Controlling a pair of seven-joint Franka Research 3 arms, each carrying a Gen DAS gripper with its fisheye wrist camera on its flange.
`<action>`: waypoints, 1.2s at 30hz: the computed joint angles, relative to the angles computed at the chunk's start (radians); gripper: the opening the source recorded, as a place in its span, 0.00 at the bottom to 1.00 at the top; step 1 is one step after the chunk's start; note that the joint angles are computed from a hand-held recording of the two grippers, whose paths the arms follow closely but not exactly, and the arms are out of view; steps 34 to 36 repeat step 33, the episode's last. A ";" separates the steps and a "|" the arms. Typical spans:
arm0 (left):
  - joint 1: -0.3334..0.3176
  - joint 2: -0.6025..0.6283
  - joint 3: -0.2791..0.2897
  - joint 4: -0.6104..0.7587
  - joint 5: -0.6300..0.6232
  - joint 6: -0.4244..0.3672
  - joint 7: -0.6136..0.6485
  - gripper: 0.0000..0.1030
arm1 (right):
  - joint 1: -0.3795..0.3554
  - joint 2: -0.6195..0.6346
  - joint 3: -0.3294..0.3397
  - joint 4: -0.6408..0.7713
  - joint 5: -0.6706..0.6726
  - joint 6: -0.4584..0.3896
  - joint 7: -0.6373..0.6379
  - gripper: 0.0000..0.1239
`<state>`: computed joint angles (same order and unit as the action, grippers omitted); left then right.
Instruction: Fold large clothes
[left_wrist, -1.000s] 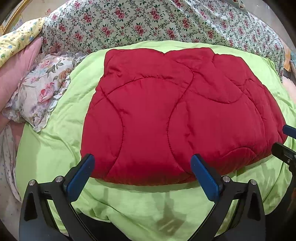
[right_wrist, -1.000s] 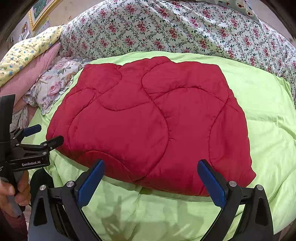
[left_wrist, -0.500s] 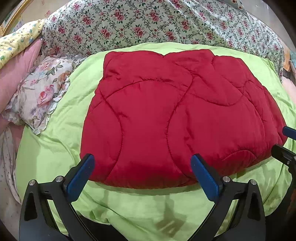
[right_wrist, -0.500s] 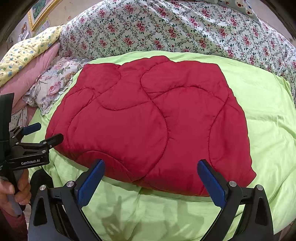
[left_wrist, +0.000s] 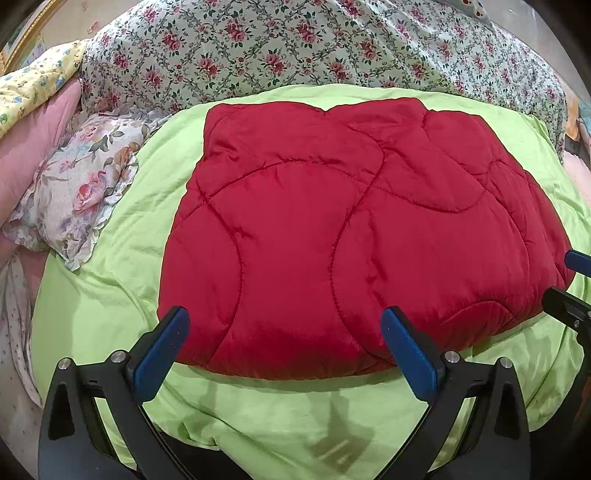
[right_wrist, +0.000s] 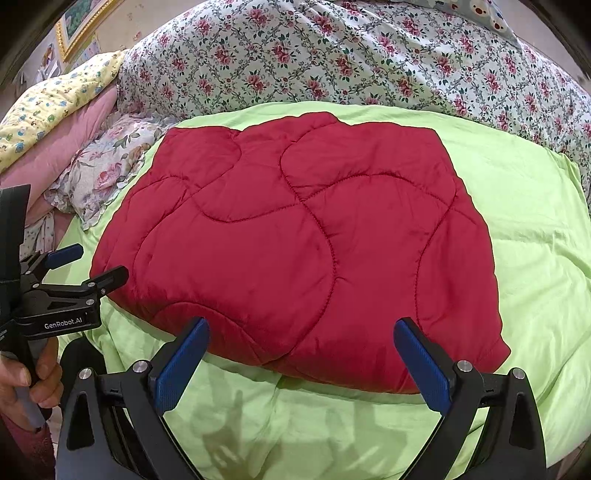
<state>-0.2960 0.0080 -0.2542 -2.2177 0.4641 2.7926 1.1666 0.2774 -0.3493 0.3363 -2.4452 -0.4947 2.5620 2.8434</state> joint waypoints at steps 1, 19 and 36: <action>0.000 0.000 0.000 0.000 -0.001 -0.001 0.000 1.00 | 0.000 0.000 0.000 -0.001 0.000 0.000 0.000 0.81; 0.005 0.017 0.004 0.010 -0.024 0.015 0.020 1.00 | -0.008 -0.008 -0.007 -0.014 0.001 0.007 0.002 0.81; 0.001 0.009 -0.010 -0.004 -0.276 0.047 0.217 1.00 | -0.025 -0.028 -0.002 -0.035 0.012 0.028 -0.003 0.81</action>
